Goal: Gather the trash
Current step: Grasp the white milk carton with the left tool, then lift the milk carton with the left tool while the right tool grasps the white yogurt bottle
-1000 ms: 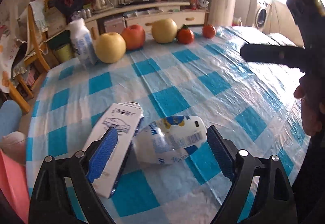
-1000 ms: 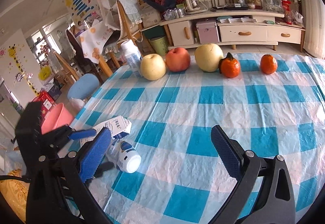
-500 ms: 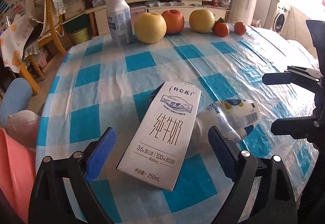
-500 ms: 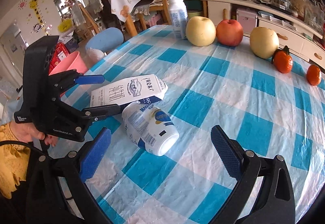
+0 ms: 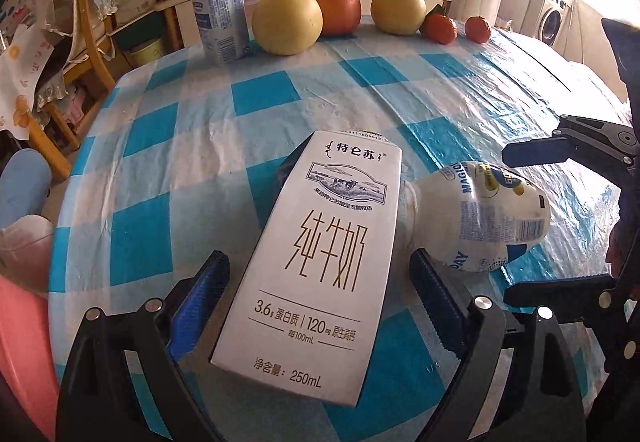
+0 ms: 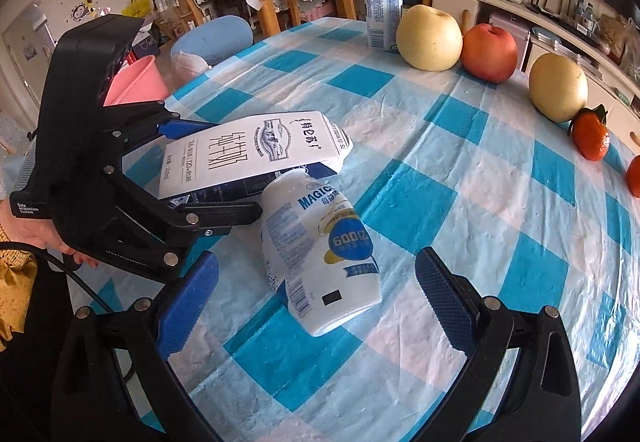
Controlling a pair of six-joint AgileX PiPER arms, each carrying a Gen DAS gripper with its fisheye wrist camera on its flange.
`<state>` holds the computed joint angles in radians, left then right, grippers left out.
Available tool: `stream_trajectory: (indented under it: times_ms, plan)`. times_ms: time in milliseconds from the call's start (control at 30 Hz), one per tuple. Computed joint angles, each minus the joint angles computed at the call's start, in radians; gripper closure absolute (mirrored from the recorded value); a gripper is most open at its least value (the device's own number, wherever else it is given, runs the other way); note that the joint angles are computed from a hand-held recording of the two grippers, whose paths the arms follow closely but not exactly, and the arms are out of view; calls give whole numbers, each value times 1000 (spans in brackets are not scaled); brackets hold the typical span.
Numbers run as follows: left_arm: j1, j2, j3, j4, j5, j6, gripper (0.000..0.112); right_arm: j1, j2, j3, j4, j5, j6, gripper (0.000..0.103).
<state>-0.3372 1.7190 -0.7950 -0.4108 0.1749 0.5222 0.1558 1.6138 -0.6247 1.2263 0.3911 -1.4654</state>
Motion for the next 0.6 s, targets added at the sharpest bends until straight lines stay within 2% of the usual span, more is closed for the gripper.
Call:
stream_trajectory:
  times_ms: [67, 233, 333, 433, 467, 500, 600]
  plan:
    - [6, -2, 4, -57, -7, 47, 31, 3, 13, -5, 2, -13, 1, 4]
    - [18, -16, 16, -82, -27, 33, 43, 19, 22, -6, 23, -36, -9, 4]
    - [11, -15, 21, -8, -48, -53, 49, 29, 20, -3, 43, -50, -29, 5]
    - [9, -17, 23, 47, -56, -125, 53, 26, 13, 1, 77, -53, -61, 10]
    - [9, -17, 23, 65, -59, -148, 54, 24, 15, 0, 79, -51, -63, 16]
    - [11, -18, 23, 44, -58, -132, 55, 20, 19, -3, 71, -47, -55, 23]
    - [19, -18, 22, -39, -53, -57, 55, 13, 30, -7, 65, -53, -45, 24]
